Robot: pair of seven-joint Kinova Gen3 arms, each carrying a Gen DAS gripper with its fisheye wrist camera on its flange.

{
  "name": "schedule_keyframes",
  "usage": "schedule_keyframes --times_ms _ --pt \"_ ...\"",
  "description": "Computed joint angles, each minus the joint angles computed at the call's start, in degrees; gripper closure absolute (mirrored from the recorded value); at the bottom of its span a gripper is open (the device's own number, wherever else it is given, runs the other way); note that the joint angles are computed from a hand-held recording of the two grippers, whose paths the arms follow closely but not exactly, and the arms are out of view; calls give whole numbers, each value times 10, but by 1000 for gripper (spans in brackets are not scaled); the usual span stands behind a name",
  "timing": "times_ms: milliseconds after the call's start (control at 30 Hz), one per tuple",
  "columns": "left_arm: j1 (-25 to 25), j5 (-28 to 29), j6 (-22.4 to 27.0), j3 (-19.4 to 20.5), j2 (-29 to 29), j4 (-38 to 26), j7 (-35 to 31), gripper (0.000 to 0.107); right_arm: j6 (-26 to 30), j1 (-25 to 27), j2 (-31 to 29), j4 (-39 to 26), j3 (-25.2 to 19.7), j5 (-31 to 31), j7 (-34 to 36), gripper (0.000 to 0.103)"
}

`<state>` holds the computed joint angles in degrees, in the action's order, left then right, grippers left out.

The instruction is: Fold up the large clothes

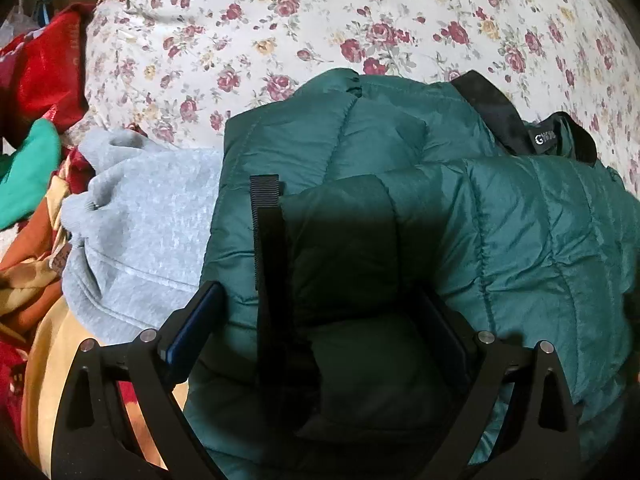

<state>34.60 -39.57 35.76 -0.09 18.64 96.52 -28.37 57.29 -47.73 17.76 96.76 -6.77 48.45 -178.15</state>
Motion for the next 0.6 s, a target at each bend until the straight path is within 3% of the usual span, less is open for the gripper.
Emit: schedule_keyframes --times_ms 67,233,400,600 --pt "2 5 25 5 -7 -7 -8 12 -32 27 6 0 -1 -24 18 6" --pt "17 -40 62 20 -67 27 20 12 -27 2 -44 30 -2 3 -19 6" --pt "21 -82 126 61 -127 65 45 12 24 -18 -101 67 -56 8 -40 6" --pt "13 -106 177 123 -197 126 70 12 49 -25 -157 111 -123 -38 -84 6"
